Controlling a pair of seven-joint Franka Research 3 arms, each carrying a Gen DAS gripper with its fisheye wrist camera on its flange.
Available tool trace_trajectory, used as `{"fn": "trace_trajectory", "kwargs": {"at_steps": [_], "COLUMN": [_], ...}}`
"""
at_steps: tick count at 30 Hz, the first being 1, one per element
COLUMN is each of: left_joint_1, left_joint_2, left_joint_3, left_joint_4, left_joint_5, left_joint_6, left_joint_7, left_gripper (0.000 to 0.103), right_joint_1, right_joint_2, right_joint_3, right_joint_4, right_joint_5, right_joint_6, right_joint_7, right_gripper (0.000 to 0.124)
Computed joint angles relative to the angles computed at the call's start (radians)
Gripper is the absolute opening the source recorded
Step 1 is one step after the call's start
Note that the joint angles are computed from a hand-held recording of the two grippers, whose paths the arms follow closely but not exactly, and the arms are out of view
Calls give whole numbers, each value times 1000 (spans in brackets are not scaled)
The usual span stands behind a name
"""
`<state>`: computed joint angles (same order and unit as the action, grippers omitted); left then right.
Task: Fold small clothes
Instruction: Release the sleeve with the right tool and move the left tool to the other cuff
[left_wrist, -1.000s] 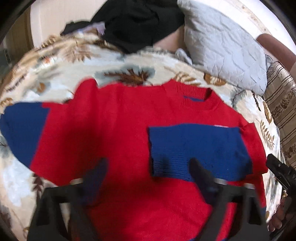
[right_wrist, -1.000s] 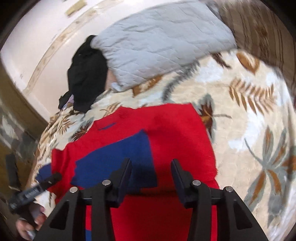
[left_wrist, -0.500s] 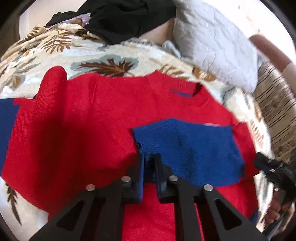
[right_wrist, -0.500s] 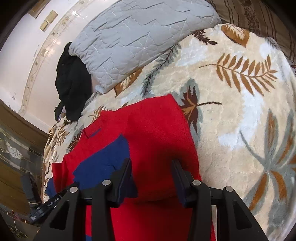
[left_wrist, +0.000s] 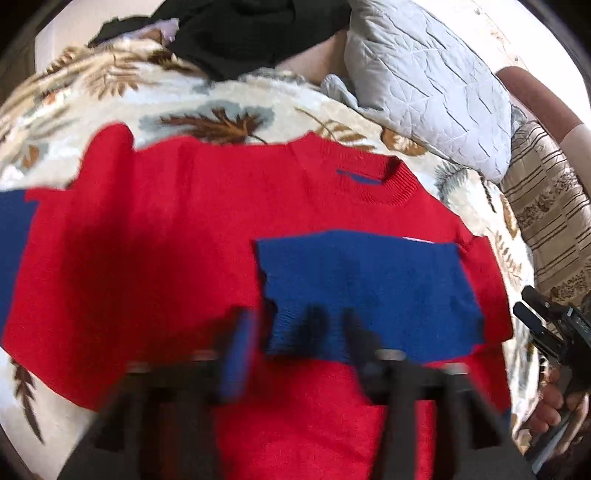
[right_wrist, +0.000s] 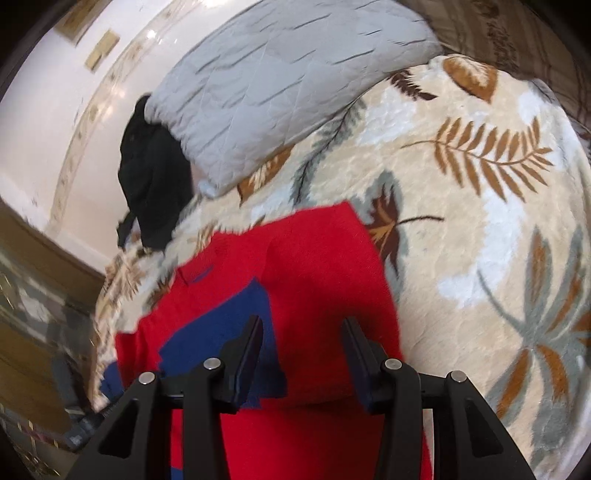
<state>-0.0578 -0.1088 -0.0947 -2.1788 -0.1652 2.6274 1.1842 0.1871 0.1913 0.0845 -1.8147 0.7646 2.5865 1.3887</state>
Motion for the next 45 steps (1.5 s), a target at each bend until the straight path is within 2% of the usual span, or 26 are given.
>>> {"fn": "trace_trajectory", "kwargs": {"at_steps": [2, 3, 4, 5, 8, 12, 16, 20, 22, 24, 26, 28, 29, 30, 31, 33, 35, 38, 40, 43, 45], "left_joint_1": [0, -5, -8, -8, -9, 20, 43, 52, 81, 68, 60, 77, 80, 83, 86, 101, 119, 146, 175, 214, 254], "left_joint_2": [1, 3, 6, 8, -13, -59, -81, -84, -77, -75, -73, -81, -88, -95, -104, -146, -191, -248, -284, -325, -355], "left_joint_3": [-8, -7, -7, -6, -8, -22, -17, -12, -42, -30, -28, -51, -57, -61, -62, -64, -64, -45, -29, 8, 28], "left_joint_4": [-5, -8, -7, -9, -49, -77, -77, -77, -57, -58, -53, -42, -35, -27, -25, -49, -75, -108, -133, -169, -199], "left_joint_5": [28, 17, 11, 3, 2, 165, 256, 308, 427, 428, 436, 533, 565, 594, 616, 681, 733, 754, 757, 729, 726], "left_joint_6": [16, 31, 36, 45, 142, 211, 163, 112, 59, 43, 14, -31, -60, -90, -108, -105, -111, -158, -207, -263, -289], "left_joint_7": [-15, 2, 6, 5, -3, -94, -163, -191, -262, -248, -234, -297, -319, -343, -364, -432, -480, -502, -526, -547, -581], "left_gripper": [56, 34, 8, 4, 5, 4, 4, 4, 4, 4, 6, 8, 13, 26, 44, 60, 60, 68, 70, 71, 71], "right_joint_1": [6, 9, 11, 13, 17, 9, 0, -7, 0, 13, 34, 41, 51, 65, 81, 113, 114, 134, 146, 115, 118], "right_joint_2": [-3, -1, 5, 14, 54, 58, 44, 45, 40, 39, 56, 68, 61, 54, 44, 29, 32, 51, 34, -8, -34], "right_joint_3": [-11, -16, -19, -23, -28, -10, 7, 26, 25, 21, 7, 5, 0, -6, -13, -29, -22, -26, -30, 3, 10], "right_joint_4": [-10, -12, -9, -1, 43, 50, 38, 45, 41, 41, 59, 68, 60, 54, 44, 28, 36, 55, 30, -13, -43], "right_joint_5": [-31, -51, -73, -101, -178, -172, -116, -37, -29, -51, -129, -158, -191, -236, -291, -411, -438, -521, -567, -436, -413], "right_joint_6": [37, 49, 55, 48, -16, -19, -9, -44, -50, -58, -94, -115, -100, -83, -61, -36, -59, -103, -73, -25, 27], "right_joint_7": [31, 49, 67, 88, 143, 129, 79, 16, -2, -9, 36, 59, 68, 80, 99, 158, 162, 196, 218, 161, 133], "right_gripper": [48, 48, 48, 48, 44, 40, 40, 40, 40, 40, 40, 41, 41, 41, 41, 42, 44, 48, 48, 48, 48]}}
